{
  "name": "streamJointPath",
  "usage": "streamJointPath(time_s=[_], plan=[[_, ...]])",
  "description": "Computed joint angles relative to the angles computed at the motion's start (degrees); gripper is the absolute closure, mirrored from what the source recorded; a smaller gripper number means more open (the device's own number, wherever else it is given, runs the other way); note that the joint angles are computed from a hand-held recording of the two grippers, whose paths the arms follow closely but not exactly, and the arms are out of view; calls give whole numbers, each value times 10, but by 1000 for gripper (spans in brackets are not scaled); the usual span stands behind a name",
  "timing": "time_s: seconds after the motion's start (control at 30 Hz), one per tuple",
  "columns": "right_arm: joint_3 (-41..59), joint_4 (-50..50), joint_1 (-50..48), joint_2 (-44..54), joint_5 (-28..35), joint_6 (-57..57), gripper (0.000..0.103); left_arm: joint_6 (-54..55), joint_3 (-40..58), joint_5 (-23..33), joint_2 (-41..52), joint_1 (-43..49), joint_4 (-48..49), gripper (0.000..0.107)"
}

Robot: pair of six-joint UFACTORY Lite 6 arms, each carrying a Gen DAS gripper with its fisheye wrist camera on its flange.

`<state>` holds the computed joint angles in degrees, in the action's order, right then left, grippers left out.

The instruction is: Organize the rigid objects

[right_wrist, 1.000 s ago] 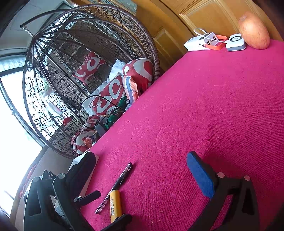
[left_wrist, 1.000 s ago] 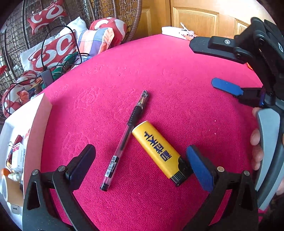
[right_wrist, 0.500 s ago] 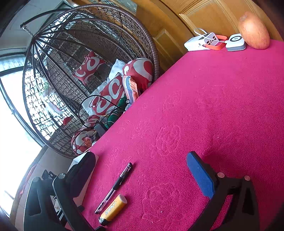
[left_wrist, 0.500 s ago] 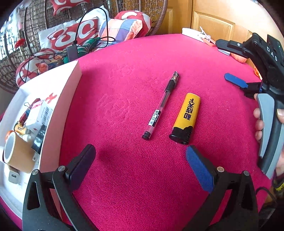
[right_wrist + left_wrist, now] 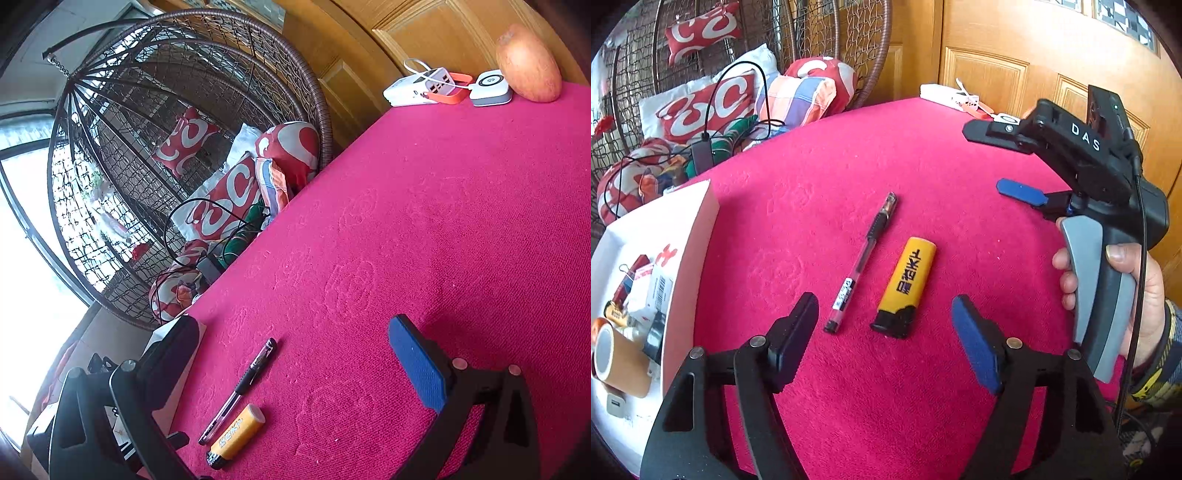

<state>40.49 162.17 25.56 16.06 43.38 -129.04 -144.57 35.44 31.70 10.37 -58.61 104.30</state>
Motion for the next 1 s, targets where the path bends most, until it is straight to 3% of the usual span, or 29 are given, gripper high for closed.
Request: streamJointPath(time_s=[0.13,0.3,0.37,0.53,0.6,0.67,0.73,0.9,1.0], plan=[[1,-2,-1,1,0,1,0,12,17,-33,5,92,26,30],[1,-6,-3,1,0,2,0,36,86,-126,76,185,69,44],[0,-6,-4,1,3,3,0,93,113,-121,107,170,31,51],[0,-1,-2,3,3,-1,0,113,123,-97,121,140,17,54],[1,1,-1,4,1,-2,0,87,116,-97,118,135,44,63],[0,1,0,3,-1,-3,0,49,110,-101,114,128,86,90],[0,1,0,2,-1,-3,0,60,110,-84,117,110,71,98],[-2,5,2,-2,-6,-5,0,-84,62,-87,80,124,171,99],[24,-10,13,-2,-73,-9,0,-130,8,-76,23,132,200,99]])
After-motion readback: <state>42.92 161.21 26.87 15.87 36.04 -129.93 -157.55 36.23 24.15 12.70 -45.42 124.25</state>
